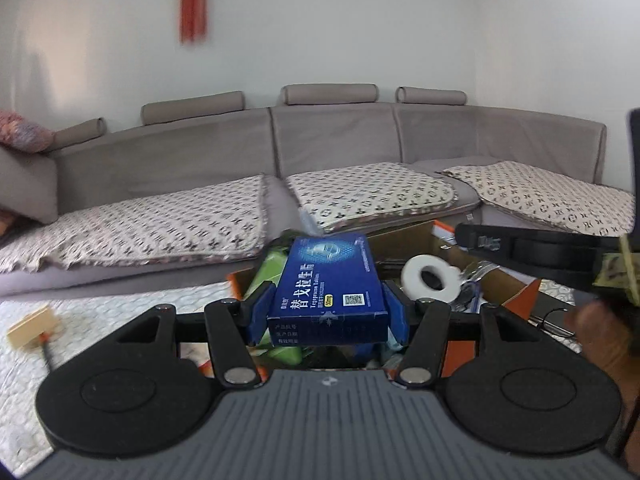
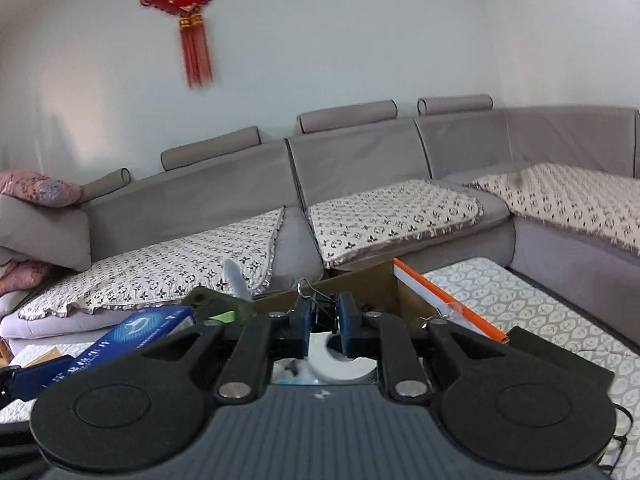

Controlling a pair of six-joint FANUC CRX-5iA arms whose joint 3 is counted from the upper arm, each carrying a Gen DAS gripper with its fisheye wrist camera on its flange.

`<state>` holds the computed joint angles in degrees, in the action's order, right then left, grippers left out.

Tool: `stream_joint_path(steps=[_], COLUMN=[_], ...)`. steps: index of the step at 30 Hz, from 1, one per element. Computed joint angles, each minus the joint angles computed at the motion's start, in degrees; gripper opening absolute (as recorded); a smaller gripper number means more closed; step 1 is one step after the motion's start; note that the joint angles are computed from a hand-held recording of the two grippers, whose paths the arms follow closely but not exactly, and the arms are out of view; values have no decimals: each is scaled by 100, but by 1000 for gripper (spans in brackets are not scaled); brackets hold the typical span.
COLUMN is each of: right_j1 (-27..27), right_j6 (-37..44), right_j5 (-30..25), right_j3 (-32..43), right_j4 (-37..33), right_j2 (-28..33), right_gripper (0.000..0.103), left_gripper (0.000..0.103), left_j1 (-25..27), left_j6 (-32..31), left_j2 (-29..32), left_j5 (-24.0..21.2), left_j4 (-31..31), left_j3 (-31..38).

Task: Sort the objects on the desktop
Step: 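Lower the medicine box into the orange box and open the left gripper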

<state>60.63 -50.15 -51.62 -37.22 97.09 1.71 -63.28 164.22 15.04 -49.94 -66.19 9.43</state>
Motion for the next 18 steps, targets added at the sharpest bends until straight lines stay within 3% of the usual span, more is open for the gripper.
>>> stream_joint_path(steps=[9, 18], right_j1=[-228, -371], right_j6=[-95, -203], right_j5=[196, 416], right_j3=[-73, -64], right_j4=[-168, -160], right_j2=[-5, -19], right_gripper=[14, 14], left_gripper=[56, 57], left_j1=[187, 142], left_j6=[-169, -279], left_j2=[223, 449], left_j5=[370, 330], left_j4=[9, -46], left_j3=[121, 346])
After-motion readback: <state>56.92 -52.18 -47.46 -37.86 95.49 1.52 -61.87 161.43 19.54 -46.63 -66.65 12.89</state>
